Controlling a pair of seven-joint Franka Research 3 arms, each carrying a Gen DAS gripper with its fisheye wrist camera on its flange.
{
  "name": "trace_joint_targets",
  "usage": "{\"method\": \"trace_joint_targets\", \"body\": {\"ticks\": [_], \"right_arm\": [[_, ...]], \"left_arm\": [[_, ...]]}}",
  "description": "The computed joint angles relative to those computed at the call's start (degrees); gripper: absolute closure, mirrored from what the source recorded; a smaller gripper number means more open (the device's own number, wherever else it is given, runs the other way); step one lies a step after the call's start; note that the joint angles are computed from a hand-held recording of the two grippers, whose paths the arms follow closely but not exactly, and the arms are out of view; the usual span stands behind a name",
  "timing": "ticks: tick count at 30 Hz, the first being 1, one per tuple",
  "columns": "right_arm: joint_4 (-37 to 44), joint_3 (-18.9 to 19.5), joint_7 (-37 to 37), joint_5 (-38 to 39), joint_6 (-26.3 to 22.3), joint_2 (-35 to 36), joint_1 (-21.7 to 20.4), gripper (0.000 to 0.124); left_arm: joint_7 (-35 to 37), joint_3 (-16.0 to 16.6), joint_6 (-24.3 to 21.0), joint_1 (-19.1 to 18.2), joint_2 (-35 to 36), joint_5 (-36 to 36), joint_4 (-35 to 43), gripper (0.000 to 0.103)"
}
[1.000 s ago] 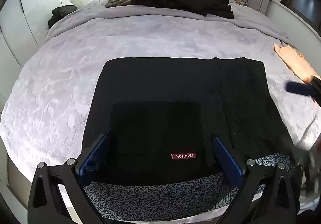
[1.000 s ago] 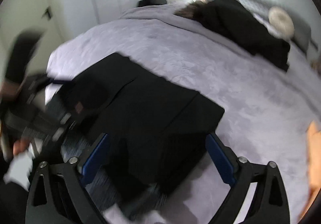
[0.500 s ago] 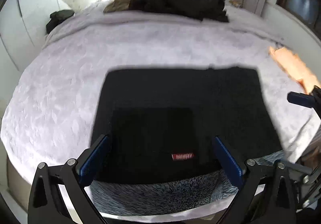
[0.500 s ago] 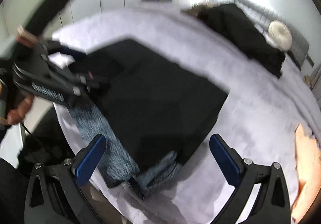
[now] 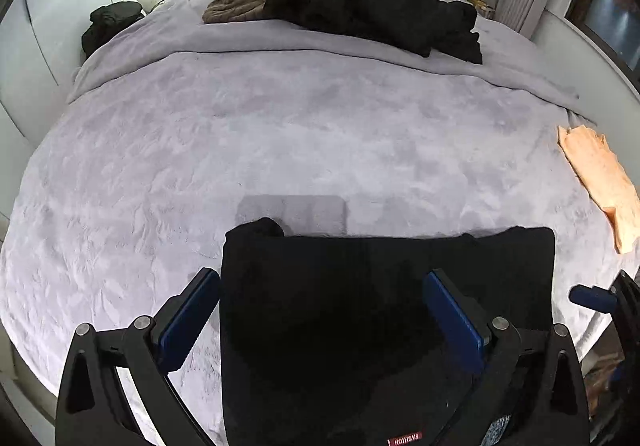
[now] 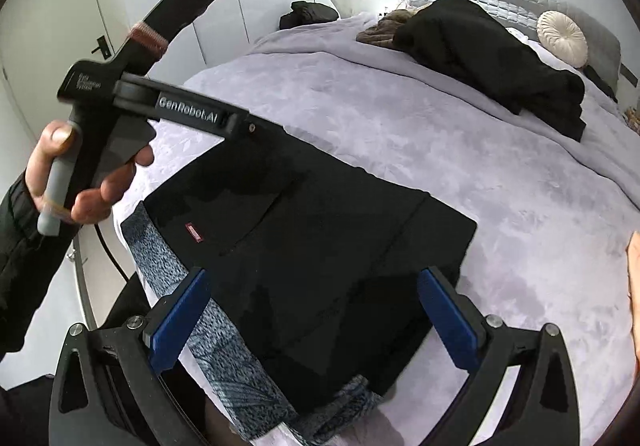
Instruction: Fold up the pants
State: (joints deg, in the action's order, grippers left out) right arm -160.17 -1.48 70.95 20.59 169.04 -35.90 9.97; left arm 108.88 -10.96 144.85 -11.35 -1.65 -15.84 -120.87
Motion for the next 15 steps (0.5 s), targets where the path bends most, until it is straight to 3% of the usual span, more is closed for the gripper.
{"method": "trace_joint_targets", "body": {"ticks": [5,8,11,15], "right_arm": [[0.13,-1.51,-0.69,1.15,-0.16,-0.14,1.3,0.021],[0.68,-1.67,-1.03,1.65,-0.08,1.33,1.53,0.021],[0.18,-1.64,-1.47,1.92,-0.73,0.45,1.56,0.021],[-0.43,-2.7,-2.62,3.13,-1.36,-1.64,2.97,0.021]], "left_arm": [[-6.01,-0.69,-7.46,0.63,8.05,6.2,6.89,0.002],[-6.65,-1.51,-6.7,1.39,9.17,7.14,6.86,0.001],[-5.22,-1.71,-5.89,2.43,5.78,4.99,4.64,0.001],[0.16,0.05,0.89,2.2,-3.71,0.96,-5.12,0.001]]}}
